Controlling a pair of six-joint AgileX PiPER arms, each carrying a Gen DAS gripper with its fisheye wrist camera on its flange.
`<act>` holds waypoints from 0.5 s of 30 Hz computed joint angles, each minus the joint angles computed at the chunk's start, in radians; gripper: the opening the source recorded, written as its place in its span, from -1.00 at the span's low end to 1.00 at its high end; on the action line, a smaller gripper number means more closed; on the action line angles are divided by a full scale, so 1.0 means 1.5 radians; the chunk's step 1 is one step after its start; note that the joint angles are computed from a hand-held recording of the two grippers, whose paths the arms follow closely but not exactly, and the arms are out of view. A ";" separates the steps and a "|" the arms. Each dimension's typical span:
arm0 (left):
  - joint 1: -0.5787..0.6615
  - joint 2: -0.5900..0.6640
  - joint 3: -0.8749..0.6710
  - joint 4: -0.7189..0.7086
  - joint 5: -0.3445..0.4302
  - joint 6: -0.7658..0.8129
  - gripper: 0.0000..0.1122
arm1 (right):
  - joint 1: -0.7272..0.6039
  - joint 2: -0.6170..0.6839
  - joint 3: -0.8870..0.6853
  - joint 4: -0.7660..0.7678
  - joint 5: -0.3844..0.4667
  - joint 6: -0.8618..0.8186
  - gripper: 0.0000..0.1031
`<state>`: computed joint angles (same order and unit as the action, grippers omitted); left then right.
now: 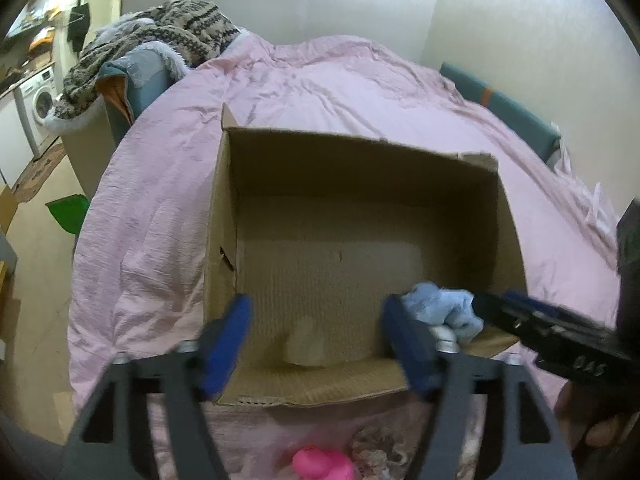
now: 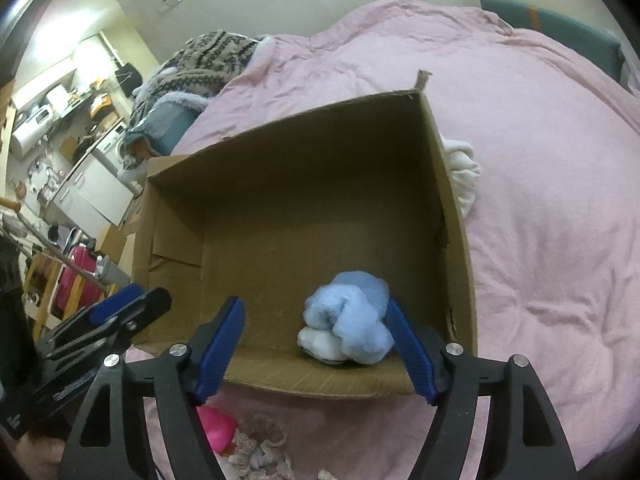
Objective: Organize soft objects
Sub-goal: 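Withdraw both open grippers from the box back toward the remaining items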
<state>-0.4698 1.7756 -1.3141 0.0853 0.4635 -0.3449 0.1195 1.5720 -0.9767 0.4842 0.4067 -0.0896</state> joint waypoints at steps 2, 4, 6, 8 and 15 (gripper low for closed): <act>0.004 -0.004 0.002 -0.014 -0.003 0.007 0.31 | -0.004 0.004 -0.004 0.001 0.009 0.005 0.51; 0.004 -0.004 0.000 -0.007 0.002 0.001 0.31 | -0.011 0.005 -0.005 0.024 0.014 -0.014 0.51; 0.003 -0.007 0.001 0.012 0.008 -0.016 0.31 | -0.011 0.002 -0.004 0.015 0.013 -0.003 0.51; 0.003 -0.012 0.002 0.020 0.013 -0.024 0.31 | -0.010 -0.003 -0.001 0.004 0.012 0.009 0.51; 0.007 -0.054 0.029 0.037 0.021 -0.038 0.31 | 0.004 -0.039 0.014 -0.077 0.026 0.083 0.51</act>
